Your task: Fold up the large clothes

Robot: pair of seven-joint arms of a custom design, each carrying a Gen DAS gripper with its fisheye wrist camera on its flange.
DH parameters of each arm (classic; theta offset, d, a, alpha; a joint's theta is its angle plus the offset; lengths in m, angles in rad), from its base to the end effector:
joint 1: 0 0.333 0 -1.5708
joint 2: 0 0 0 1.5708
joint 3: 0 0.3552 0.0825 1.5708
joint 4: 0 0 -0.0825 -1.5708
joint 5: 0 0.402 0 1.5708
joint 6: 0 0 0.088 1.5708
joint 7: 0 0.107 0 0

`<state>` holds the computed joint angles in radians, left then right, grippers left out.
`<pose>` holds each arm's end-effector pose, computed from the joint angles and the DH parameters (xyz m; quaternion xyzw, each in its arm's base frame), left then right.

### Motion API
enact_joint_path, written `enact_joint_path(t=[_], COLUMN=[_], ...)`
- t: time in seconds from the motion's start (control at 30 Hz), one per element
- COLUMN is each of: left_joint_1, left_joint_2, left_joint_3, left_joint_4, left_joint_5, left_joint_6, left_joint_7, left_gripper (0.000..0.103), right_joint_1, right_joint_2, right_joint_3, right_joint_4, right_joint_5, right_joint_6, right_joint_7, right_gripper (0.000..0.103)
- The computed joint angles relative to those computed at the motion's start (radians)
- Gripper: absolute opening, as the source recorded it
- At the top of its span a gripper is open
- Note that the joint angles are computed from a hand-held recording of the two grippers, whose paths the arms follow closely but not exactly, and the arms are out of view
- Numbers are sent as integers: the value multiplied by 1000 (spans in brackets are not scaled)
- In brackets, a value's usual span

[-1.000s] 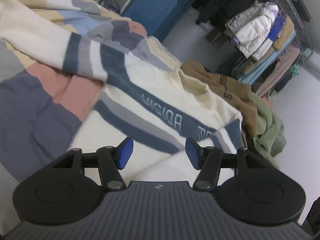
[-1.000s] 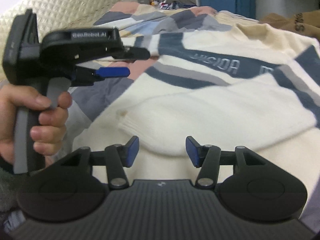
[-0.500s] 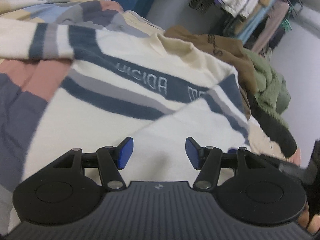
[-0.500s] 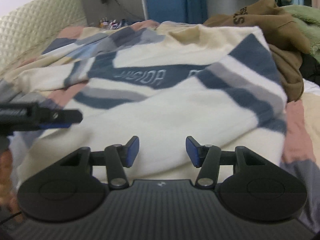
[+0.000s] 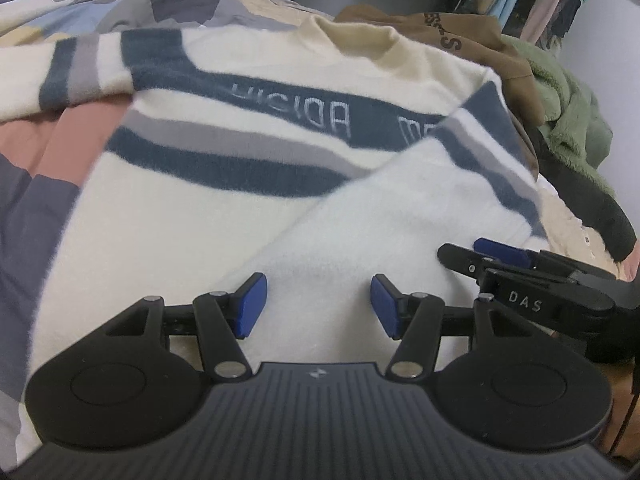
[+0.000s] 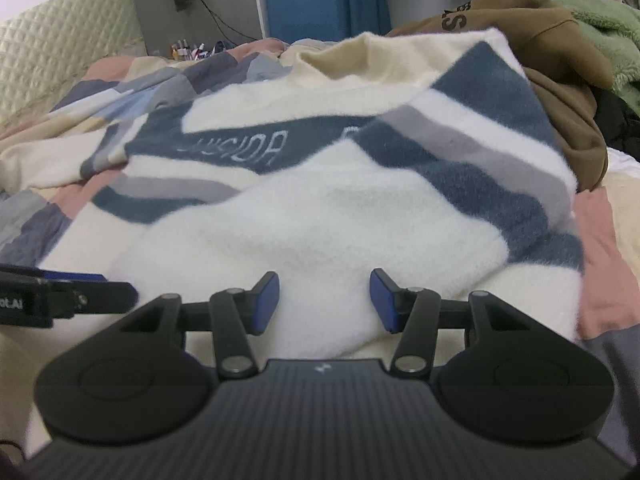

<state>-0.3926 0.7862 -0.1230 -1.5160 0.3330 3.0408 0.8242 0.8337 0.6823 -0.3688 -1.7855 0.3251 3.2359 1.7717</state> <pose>0.6953 -0.3933 0.3008 -0.6524 0.6639 -0.3523 0.0972 0.6521 0.3487 0.3079 -0.6789 0.6130 -0.2117 0.3442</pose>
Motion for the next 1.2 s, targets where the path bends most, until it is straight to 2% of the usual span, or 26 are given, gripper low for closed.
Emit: enact_joint_path(t=[0.13, 0.3, 0.4, 0.5, 0.57, 0.6, 0.67, 0.73, 0.83, 0.97, 1.1, 1.2], left_joint_1=[18, 5, 2, -47, -118, -126, -104, -140, -161, -164, -100, -58], left_joint_2=[-11, -62, -103, -139, -150, -153, -151, -138, -107, -56, -10, 27], left_joint_3=[-14, 21, 48, 135, 241, 264, 266, 337, 414, 490, 460, 435], left_joint_4=[-26, -98, -166, -224, -242, -247, -247, -238, -208, -206, -217, -213], left_joint_5=[-10, -20, -28, -57, -99, -116, -139, -176, -213, -301, -451, -543], left_joint_6=[39, 98, 174, 237, 249, 248, 251, 245, 222, 276, 386, 484], left_joint_7=[1, -38, -67, -101, -132, -142, -158, -185, -237, -344, -438, -464], left_gripper=[64, 64, 64, 65, 65, 65, 65, 65, 66, 67, 67, 66], right_joint_1=[32, 89, 115, 144, 162, 169, 185, 192, 191, 190, 191, 193], right_joint_2=[9, 17, 20, 29, 36, 38, 43, 46, 46, 45, 50, 51], right_joint_3=[-33, -94, -123, -154, -174, -181, -198, -206, -205, -203, -204, -206], right_joint_4=[-1, -8, -14, -20, -22, -23, -26, -26, -26, -26, -21, -22], right_joint_5=[6, 11, 10, 10, 9, 10, 12, 13, 15, 17, 22, 22], right_joint_6=[1, -10, -14, -9, -7, -5, -4, -5, -5, -2, -3, -3], right_joint_7=[4, 32, 52, 71, 76, 78, 79, 78, 77, 75, 75, 73], right_gripper=[52, 52, 52, 52, 52, 52, 52, 53, 53, 53, 53, 53])
